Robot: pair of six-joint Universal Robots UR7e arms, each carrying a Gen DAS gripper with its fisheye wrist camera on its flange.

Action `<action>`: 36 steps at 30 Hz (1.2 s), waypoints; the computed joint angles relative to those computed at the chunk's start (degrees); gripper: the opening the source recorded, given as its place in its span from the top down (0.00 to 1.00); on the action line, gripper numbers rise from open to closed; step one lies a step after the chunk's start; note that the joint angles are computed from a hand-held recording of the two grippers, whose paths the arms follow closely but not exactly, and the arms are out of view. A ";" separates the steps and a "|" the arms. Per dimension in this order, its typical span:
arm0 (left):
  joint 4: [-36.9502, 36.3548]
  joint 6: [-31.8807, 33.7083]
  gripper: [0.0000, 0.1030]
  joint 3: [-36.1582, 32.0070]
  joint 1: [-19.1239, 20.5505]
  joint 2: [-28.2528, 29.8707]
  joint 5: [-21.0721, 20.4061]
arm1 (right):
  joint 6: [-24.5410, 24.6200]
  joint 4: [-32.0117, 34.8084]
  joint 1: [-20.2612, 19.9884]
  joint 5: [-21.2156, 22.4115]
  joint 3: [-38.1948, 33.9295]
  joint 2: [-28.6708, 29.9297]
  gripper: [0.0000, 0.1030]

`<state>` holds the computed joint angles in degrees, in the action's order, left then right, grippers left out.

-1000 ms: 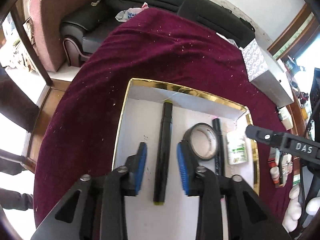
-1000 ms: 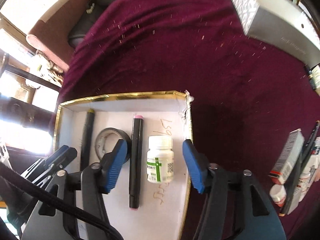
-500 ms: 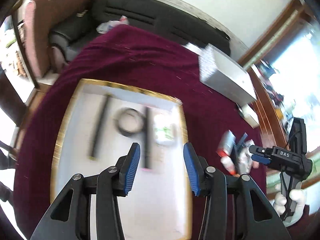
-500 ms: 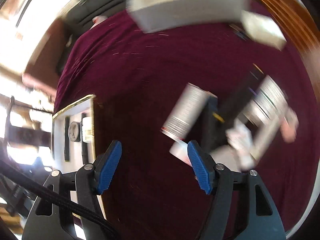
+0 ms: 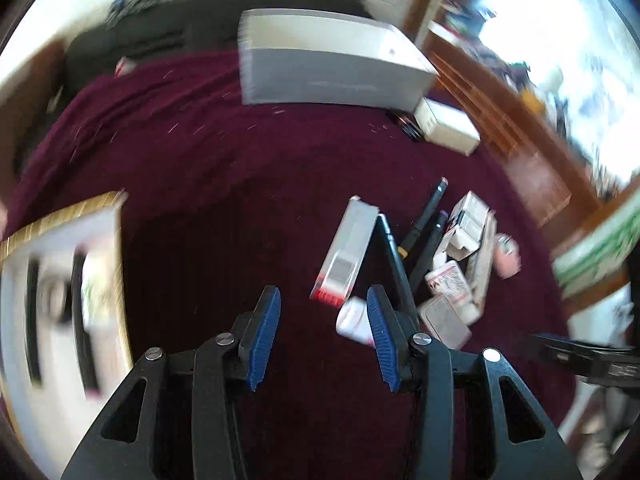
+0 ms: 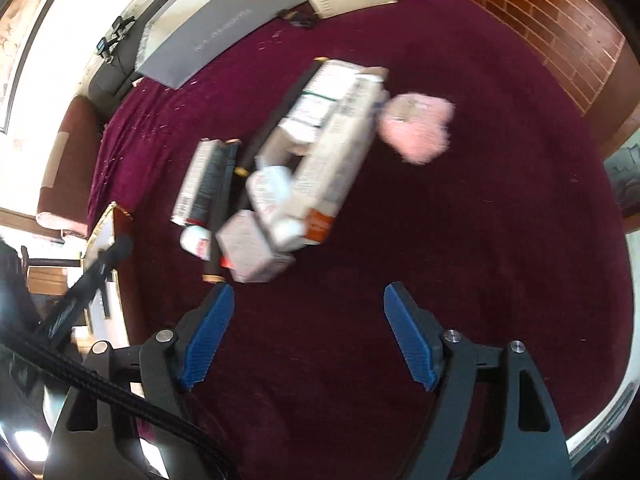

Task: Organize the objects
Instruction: 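Grasp the white barcode box with left tool while right moves to the pile, then grasp the white bottle with orange cap using the right tool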

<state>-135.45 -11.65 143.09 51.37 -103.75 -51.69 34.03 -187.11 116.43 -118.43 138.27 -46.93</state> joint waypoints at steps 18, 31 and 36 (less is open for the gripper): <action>-13.52 3.30 0.79 -2.58 3.77 20.96 3.69 | -3.72 -6.44 -7.23 -0.56 8.54 -4.40 0.25; 6.22 -10.40 0.78 0.63 -1.90 -8.39 1.00 | -12.92 4.52 -1.10 6.48 -6.15 0.85 0.25; 20.80 -18.52 0.78 1.58 -5.03 -23.95 -0.23 | -22.45 13.69 2.76 8.78 -17.26 7.19 0.25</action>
